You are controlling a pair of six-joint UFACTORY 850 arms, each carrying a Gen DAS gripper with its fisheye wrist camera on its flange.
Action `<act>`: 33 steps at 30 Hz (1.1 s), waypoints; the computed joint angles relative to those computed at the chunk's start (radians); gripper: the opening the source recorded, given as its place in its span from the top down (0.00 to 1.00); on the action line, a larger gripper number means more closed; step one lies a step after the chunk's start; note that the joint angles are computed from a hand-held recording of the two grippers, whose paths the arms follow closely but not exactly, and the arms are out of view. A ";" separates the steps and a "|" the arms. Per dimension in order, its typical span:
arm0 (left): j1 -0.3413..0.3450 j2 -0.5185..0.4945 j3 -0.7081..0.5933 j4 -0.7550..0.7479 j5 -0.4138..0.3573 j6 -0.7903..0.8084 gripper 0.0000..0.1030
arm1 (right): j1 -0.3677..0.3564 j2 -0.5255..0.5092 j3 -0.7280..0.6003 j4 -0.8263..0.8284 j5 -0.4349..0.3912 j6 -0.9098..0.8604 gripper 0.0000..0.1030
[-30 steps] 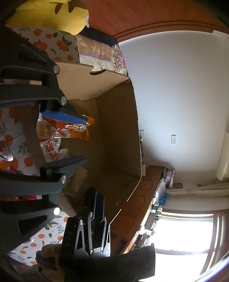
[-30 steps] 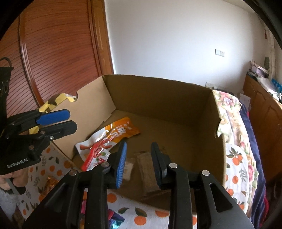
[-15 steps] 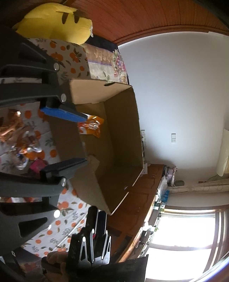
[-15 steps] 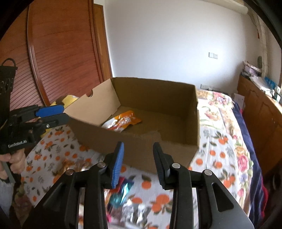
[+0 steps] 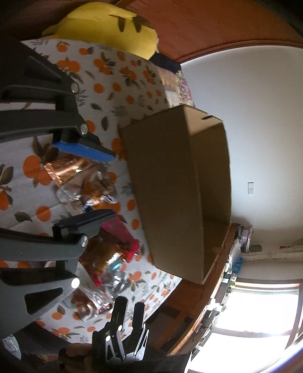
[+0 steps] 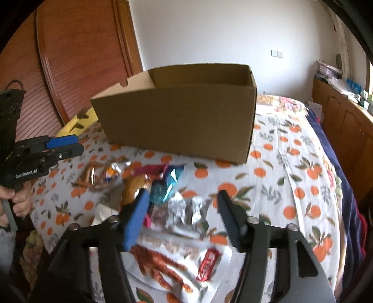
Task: Organize snacks
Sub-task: 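Move both tools back toward the wrapped candies on the sheet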
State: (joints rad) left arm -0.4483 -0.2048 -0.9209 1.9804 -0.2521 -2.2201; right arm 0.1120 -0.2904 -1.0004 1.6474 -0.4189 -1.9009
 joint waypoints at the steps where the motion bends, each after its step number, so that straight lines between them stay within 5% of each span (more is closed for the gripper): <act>1: 0.000 -0.002 0.007 0.010 -0.001 -0.017 0.58 | -0.001 0.000 0.008 0.009 -0.002 -0.014 0.35; 19: 0.034 -0.102 -0.009 -0.243 0.017 0.160 0.55 | 0.003 -0.034 0.031 0.063 -0.009 -0.120 0.34; 25: 0.038 -0.108 -0.009 -0.225 0.007 0.128 0.53 | -0.004 -0.042 0.027 0.030 -0.035 -0.095 0.34; 27: 0.032 -0.113 -0.014 -0.293 -0.016 0.188 0.47 | -0.005 -0.046 0.023 0.014 -0.041 -0.082 0.34; 29: 0.036 -0.118 -0.021 -0.355 -0.029 0.225 0.29 | -0.006 -0.047 0.021 0.008 -0.043 -0.075 0.34; 33: 0.047 -0.115 -0.014 -0.351 -0.022 0.207 0.28 | -0.007 -0.039 0.032 0.039 -0.053 -0.119 0.34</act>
